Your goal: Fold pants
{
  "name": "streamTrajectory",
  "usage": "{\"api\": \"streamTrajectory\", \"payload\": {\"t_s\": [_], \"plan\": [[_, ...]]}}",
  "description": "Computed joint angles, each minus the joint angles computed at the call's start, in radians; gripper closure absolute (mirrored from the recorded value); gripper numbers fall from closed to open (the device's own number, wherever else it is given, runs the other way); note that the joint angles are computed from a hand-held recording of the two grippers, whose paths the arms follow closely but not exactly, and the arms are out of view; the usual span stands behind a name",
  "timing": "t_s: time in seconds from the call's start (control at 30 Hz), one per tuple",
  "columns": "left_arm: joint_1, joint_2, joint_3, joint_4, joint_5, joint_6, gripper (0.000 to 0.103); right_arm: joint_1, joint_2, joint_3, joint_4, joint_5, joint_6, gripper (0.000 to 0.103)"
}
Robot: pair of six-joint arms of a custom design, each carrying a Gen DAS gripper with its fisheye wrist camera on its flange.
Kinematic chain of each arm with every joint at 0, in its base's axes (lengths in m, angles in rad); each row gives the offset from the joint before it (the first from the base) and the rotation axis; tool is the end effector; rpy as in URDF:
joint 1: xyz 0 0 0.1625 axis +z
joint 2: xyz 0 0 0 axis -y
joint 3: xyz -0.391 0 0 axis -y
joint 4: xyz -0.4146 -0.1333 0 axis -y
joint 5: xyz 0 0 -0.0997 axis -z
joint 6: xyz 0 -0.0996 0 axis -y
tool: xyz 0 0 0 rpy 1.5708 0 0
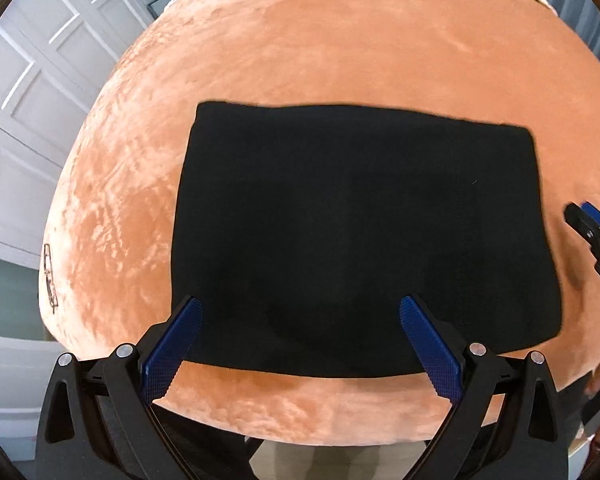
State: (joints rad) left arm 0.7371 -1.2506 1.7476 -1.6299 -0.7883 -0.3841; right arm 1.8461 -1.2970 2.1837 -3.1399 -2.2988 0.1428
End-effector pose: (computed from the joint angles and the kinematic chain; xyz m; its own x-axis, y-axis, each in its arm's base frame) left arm -0.2688 -0.5189 0.2297 -0.4880 0.4450 -0.7509 0.5260 0.8364 0.1539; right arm 0.1982 -0.4553 0.2228 -0.8540 0.3051 0.4214 -0.0903 0.7106 -0.6977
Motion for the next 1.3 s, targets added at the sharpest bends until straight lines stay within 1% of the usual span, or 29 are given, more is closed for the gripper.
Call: {"api": "streamTrajectory", "payload": {"t_s": [0.07,0.1,0.17,0.23,0.27,0.3,0.4,0.43,0.47,0.53,0.6,0.7,0.73,0.8,0.87,0.97,1.07,1.1,1.13,1.17,1.23,1.3], "plan": [[0.009,0.01,-0.004,0.032,-0.004,-0.029,0.005,0.016,0.016,-0.011,0.053,-0.064,-0.013,0.059],[0.01,0.014,-0.003,0.041,-0.003,-0.038,0.005,0.027,0.029,-0.018,0.06,-0.075,-0.032,0.059],[0.006,0.015,0.008,0.056,0.013,-0.044,0.005,0.048,0.057,-0.029,0.058,-0.074,-0.081,0.059],[-0.002,0.015,0.02,0.065,0.041,-0.032,0.005,0.064,0.087,-0.052,0.076,-0.055,-0.099,0.061],[-0.003,0.016,0.022,0.066,0.05,-0.027,0.005,0.072,0.099,-0.061,0.076,-0.068,-0.099,0.06],[-0.002,0.015,0.024,0.064,0.053,-0.019,0.005,0.08,0.105,-0.069,0.068,-0.065,-0.099,0.06],[0.002,0.015,0.016,0.071,0.044,-0.028,0.005,0.072,0.075,-0.067,0.049,0.03,-0.074,0.06],[0.003,0.015,0.012,0.075,0.038,-0.035,0.005,0.066,0.065,-0.069,0.061,0.057,-0.062,0.06],[0.005,0.017,0.007,0.081,0.034,-0.041,0.005,0.065,0.059,-0.072,0.082,0.066,-0.051,0.06],[0.009,0.016,0.0,0.085,0.029,-0.043,0.005,0.076,0.058,-0.087,0.139,0.017,-0.047,0.059],[0.016,0.012,0.001,0.08,0.034,-0.035,0.005,0.085,0.046,-0.084,0.171,-0.012,-0.036,0.053],[0.028,0.014,-0.001,0.083,0.024,-0.041,0.005,0.082,0.026,-0.071,0.205,0.016,-0.01,0.053],[0.033,0.016,-0.003,0.086,0.016,-0.047,0.005,0.083,0.024,-0.071,0.215,0.029,-0.004,0.053],[0.037,0.016,-0.003,0.083,0.015,-0.047,0.005,0.079,0.024,-0.072,0.228,0.081,0.0,0.053],[0.035,0.016,-0.002,0.08,0.019,-0.038,0.005,0.067,0.027,-0.07,0.212,0.144,-0.003,0.053],[0.036,0.014,-0.002,0.075,0.024,-0.028,0.005,0.039,0.043,-0.088,0.182,0.27,-0.025,0.053],[0.039,0.015,-0.008,0.085,0.016,-0.042,0.005,0.015,0.069,-0.13,0.204,0.312,-0.033,0.053],[0.042,0.015,-0.012,0.086,0.013,-0.041,0.005,0.001,0.076,-0.146,0.231,0.317,-0.013,0.053],[0.044,0.015,-0.014,0.086,0.013,-0.041,0.005,-0.014,0.083,-0.159,0.259,0.305,0.019,0.053],[0.045,0.015,-0.015,0.086,0.015,-0.039,0.005,-0.023,0.082,-0.158,0.264,0.311,0.033,0.055],[0.049,0.016,-0.017,0.083,0.017,-0.034,0.005,-0.068,0.064,-0.132,0.233,0.409,0.065,0.055],[0.062,0.013,-0.021,0.082,0.016,-0.029,0.005,-0.093,0.048,-0.114,0.22,0.484,0.082,0.055]]}}
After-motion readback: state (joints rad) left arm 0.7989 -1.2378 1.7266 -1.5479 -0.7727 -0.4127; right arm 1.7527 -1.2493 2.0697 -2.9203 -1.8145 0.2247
